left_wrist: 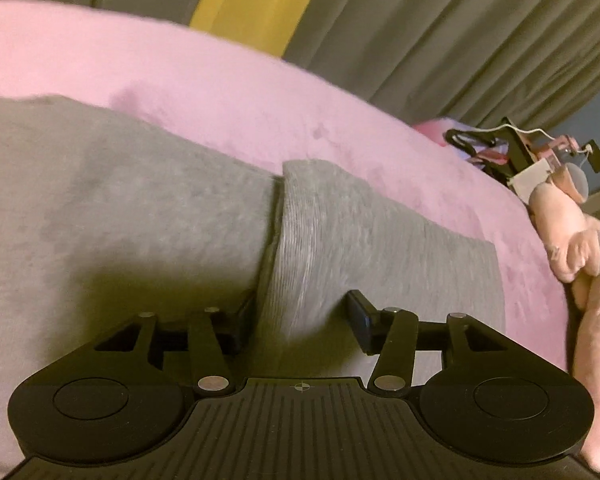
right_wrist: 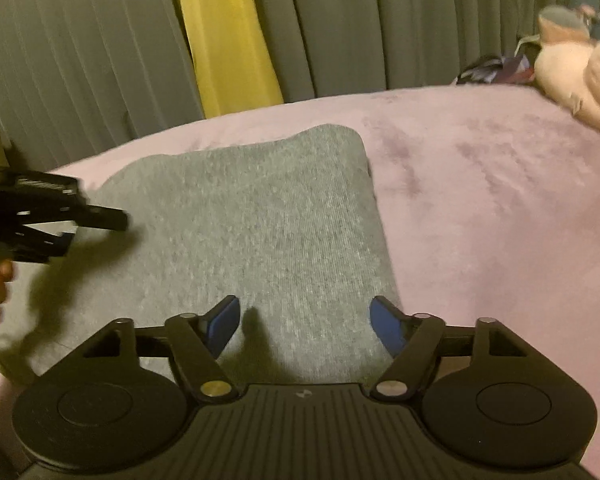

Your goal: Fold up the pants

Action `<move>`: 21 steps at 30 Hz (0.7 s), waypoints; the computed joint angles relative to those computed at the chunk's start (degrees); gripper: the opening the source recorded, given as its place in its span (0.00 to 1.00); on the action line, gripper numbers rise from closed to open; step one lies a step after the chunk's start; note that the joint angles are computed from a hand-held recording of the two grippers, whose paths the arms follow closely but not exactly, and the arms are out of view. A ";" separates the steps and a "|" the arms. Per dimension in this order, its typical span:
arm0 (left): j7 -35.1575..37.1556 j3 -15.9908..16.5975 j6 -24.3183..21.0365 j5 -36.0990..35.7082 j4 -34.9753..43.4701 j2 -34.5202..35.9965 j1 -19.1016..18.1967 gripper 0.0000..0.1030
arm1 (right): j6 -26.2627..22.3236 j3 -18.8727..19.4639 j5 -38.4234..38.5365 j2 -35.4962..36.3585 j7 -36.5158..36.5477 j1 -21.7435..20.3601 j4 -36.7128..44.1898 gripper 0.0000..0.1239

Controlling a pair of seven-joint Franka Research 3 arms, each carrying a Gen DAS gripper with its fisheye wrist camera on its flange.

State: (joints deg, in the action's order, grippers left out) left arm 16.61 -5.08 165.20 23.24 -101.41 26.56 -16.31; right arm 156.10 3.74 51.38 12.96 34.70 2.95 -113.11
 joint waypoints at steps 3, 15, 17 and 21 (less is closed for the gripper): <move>2.45 -1.72 -0.68 -1.66 2.70 1.79 1.31 0.25 | -0.86 0.13 0.44 0.34 1.25 -0.07 0.56 0.62; 5.31 0.73 -14.28 9.81 8.26 0.24 -4.62 0.15 | 0.04 1.40 9.51 0.42 -5.52 -1.23 1.54 0.70; 5.60 0.37 -14.39 10.56 7.63 -0.66 -4.32 0.14 | 0.56 1.11 11.08 0.84 -5.20 -1.18 2.07 0.71; 5.50 0.04 -15.42 11.66 7.56 -1.44 -3.88 0.14 | 0.41 0.28 8.62 2.25 -1.00 -0.80 3.40 0.71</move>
